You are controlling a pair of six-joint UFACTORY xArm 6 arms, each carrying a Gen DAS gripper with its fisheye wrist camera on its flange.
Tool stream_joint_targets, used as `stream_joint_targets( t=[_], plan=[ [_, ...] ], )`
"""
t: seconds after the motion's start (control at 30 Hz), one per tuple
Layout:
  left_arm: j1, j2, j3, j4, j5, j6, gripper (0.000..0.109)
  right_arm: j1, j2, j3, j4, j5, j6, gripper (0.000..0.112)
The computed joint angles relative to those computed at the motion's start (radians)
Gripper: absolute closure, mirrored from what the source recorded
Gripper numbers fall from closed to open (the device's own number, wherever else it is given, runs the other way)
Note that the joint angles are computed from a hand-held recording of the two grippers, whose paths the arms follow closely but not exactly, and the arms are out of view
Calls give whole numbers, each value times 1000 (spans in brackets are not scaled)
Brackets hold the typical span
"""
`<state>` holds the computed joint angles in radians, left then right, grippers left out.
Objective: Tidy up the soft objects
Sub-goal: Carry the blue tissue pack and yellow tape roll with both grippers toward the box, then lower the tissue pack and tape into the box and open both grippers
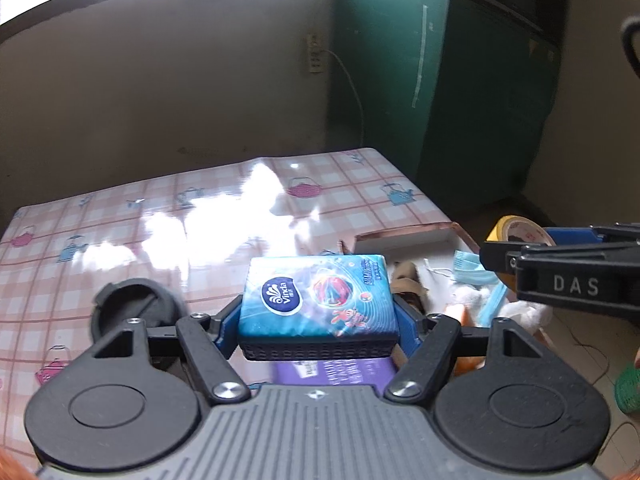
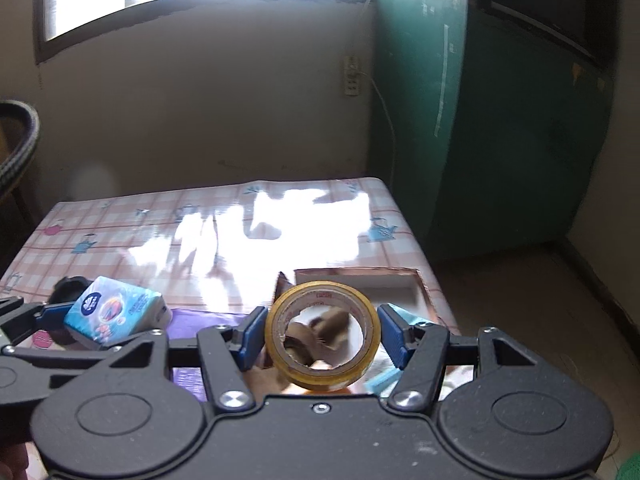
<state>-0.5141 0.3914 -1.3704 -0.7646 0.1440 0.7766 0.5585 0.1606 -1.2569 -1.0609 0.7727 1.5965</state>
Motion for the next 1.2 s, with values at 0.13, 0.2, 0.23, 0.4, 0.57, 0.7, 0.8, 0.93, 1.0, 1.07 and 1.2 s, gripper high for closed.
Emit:
stream_joint_targets(
  t=[0.13,0.2,0.23,0.4,0.57,0.7,0.8,0.93,1.0,1.07,1.2],
  plan=[
    [-20,18,-22,-50,20,65,33,-28,-17,33,4,-18,18,41],
    [-29,22,-26,-72,30,93,33,-43,-23,47,6,-27,24,41],
    [-34,27,-33,-85,38,108,33,-50,-27,55,8,-34,27,41],
    [-59,51,-62,-142,62,181,33,-92,-27,73,22,-70,21,41],
    [-78,97,-114,-176,76,229,33,-134,-13,78,28,-117,24,41],
    [-85,151,-180,-190,103,245,33,-158,-6,81,36,-145,24,41],
    [-88,188,-229,-194,125,257,33,-171,0,82,37,-164,31,41],
    [-96,227,-279,-267,141,334,28,-198,17,71,13,-202,58,38],
    [-98,223,-277,-303,132,374,26,-206,17,70,-21,-214,97,34],
    [-95,212,-266,-317,129,388,23,-203,8,75,-39,-207,120,34],
    [-84,181,-228,-280,115,313,23,-168,-18,86,-50,-156,131,34]
  ],
)
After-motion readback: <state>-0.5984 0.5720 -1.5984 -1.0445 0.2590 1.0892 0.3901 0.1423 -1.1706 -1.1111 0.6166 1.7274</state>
